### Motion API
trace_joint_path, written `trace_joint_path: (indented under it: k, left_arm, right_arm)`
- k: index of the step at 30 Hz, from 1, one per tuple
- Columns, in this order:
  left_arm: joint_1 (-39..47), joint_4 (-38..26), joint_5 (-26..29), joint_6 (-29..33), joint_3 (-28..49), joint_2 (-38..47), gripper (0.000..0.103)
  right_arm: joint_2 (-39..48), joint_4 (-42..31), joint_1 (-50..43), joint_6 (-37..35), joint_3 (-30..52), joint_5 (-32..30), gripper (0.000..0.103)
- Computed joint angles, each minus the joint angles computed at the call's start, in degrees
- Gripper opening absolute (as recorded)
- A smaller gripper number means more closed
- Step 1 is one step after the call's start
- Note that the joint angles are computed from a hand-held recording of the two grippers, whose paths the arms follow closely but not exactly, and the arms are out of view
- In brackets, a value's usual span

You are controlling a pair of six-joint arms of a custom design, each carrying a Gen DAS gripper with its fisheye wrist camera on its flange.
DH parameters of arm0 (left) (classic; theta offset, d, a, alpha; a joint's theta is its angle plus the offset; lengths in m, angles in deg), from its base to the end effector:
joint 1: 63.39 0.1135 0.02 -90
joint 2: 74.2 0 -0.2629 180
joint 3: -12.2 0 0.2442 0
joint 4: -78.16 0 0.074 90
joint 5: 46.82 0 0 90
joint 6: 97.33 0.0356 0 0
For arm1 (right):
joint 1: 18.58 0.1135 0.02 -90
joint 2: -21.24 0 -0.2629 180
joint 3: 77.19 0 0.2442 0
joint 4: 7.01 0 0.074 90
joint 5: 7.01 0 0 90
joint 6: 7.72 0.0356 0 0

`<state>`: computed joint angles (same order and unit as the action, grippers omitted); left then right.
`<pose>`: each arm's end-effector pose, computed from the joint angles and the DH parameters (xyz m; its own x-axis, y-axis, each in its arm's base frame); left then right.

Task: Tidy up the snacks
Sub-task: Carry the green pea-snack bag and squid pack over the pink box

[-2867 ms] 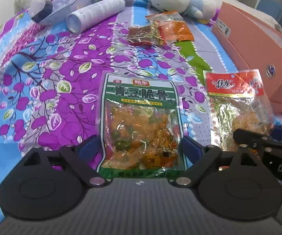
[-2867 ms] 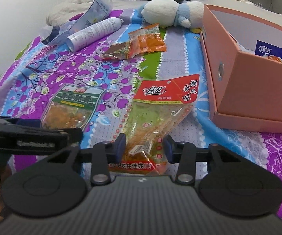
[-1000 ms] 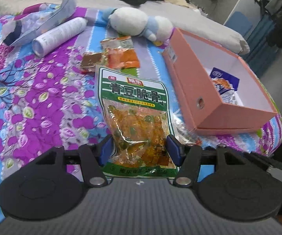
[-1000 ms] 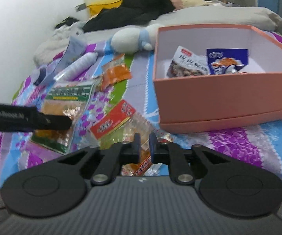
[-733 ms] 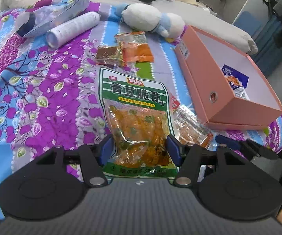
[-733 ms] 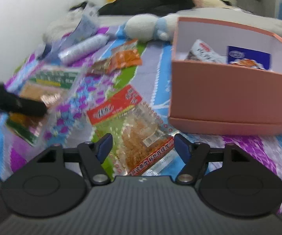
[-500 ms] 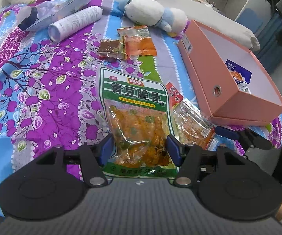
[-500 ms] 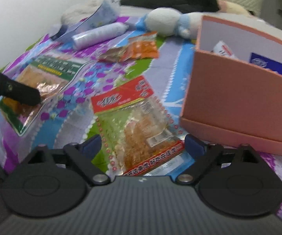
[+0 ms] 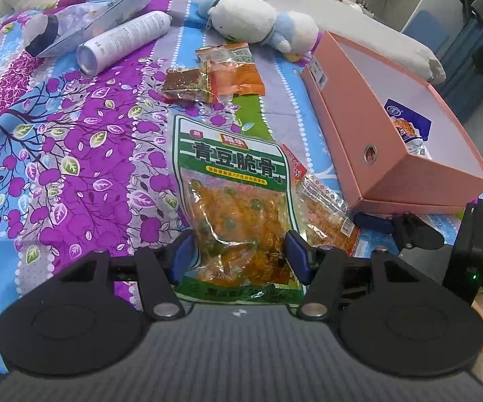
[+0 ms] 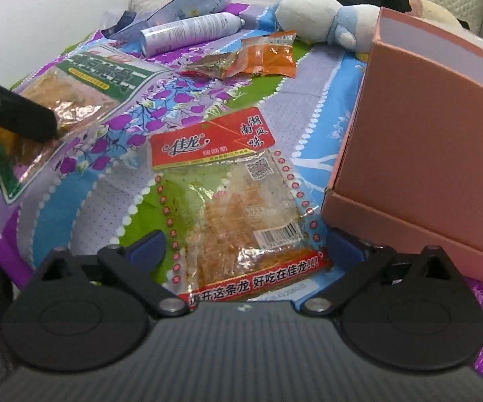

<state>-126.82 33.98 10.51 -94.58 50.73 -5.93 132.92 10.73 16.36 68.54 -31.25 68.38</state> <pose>0.0903 -0.1376 0.1367 -0.7058 -0.4684 -0.5314 -0.3964 0.8829 -0.2518 0.2326 0.1735 0.0546 -0.4273 -0.5789 -0.6945 -0.8174 0.5756 0.0232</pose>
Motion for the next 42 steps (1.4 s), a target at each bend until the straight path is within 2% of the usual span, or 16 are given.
trace_joint_path:
  k: [3, 5, 7, 14, 15, 16, 21, 30, 38, 42]
  left_arm:
    - [-0.1, 0.0, -0.1, -0.1, 0.2, 0.4, 0.064]
    - [-0.1, 0.0, -0.3, -0.2, 0.1, 0.3, 0.064]
    - [-0.2, 0.0, -0.5, -0.3, 0.1, 0.3, 0.064]
    - [-1.0, -2.2, -1.6, -1.8, 0.4, -1.0, 0.064]
    - [-1.0, -2.8, -1.8, -2.0, 0.5, -1.4, 0.064]
    - [-1.0, -3.4, -2.0, -2.2, 0.6, -1.8, 0.064]
    - [-0.4, -5.4, -3.2, -1.8, 1.6, -3.5, 0.064]
    - [1.6, -7.2, -5.8, 3.5, 6.0, -5.4, 0.064]
    - [1.8, -11.7, -10.5, 8.9, 12.9, -8.5, 0.064]
    - [2.7, -9.5, -10.4, 13.2, 15.2, -8.4, 0.064]
  right_arm:
    - [-1.0, -1.2, 1.8, 1.2, -0.3, 2.0, 0.103]
    - [-1.7, -1.1, 2.8, 1.5, -1.1, 2.7, 0.097]
    - [-2.4, -1.6, 2.9, 2.7, -1.4, 2.2, 0.087]
    - [-5.1, -3.1, 3.6, 4.9, -2.6, 2.9, 0.072]
    - [-5.7, -3.4, 3.7, 5.5, -2.8, 3.2, 0.066]
    - [-6.4, -3.7, 3.8, 6.2, -3.0, 3.9, 0.044]
    - [-10.0, -5.7, 3.2, 9.6, -3.8, 3.7, 0.032]
    - [-23.2, -11.2, 3.6, 13.7, -6.5, 7.3, 0.030]
    - [-34.2, -17.4, 0.4, 14.4, -7.5, 9.5, 0.030]
    - [-38.3, -19.3, -3.3, 14.9, -8.5, 9.5, 0.030]
